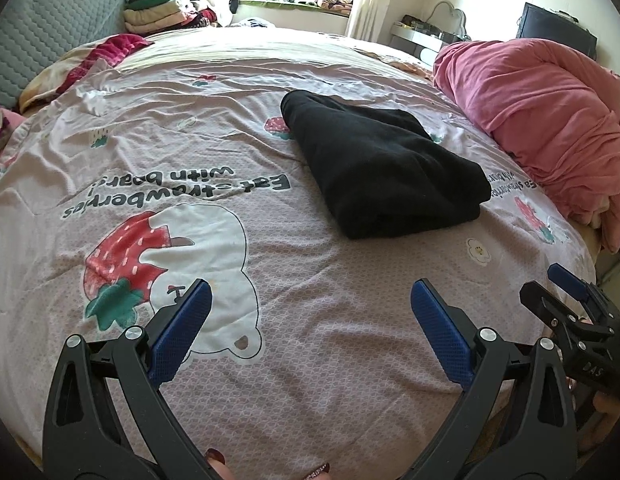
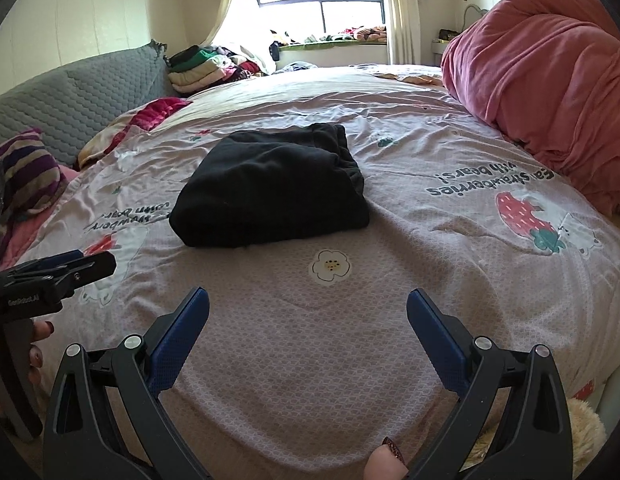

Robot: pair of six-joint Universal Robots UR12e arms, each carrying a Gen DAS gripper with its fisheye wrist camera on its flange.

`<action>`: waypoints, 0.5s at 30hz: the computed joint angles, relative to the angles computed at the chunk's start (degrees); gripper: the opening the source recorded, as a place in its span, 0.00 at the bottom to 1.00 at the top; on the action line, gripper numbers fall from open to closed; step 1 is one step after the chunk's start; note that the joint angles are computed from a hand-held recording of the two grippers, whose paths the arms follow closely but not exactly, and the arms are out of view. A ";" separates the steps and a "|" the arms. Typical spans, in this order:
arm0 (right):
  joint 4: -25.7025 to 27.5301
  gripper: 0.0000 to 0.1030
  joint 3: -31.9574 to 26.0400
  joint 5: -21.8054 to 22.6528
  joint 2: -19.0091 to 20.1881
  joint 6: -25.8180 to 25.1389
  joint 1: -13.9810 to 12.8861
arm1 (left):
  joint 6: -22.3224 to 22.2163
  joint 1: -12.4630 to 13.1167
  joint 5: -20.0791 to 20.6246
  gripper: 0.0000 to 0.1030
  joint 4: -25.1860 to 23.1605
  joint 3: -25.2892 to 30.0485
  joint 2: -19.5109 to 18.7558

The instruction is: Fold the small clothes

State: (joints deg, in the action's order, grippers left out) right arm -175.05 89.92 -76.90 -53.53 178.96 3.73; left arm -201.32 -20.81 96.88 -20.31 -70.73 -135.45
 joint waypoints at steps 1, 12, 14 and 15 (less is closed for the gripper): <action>0.08 0.95 -0.02 -0.24 0.02 0.01 0.04 | -0.05 0.03 -0.23 0.91 0.00 0.02 0.00; 0.05 0.95 -0.03 -0.47 0.06 0.53 -0.12 | -0.01 -0.05 0.01 0.91 -0.50 -0.07 0.21; 0.02 0.95 0.00 -0.41 0.05 0.68 -0.18 | -0.03 -0.14 0.32 0.91 -0.86 0.11 0.13; 0.01 0.95 -0.02 -0.41 0.07 0.72 -0.22 | -0.03 -0.18 0.55 0.91 -1.10 0.19 0.12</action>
State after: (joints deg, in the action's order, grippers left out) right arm -175.04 89.90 -77.31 -53.46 179.68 3.51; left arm -201.34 -20.99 97.43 -21.41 -70.54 -135.33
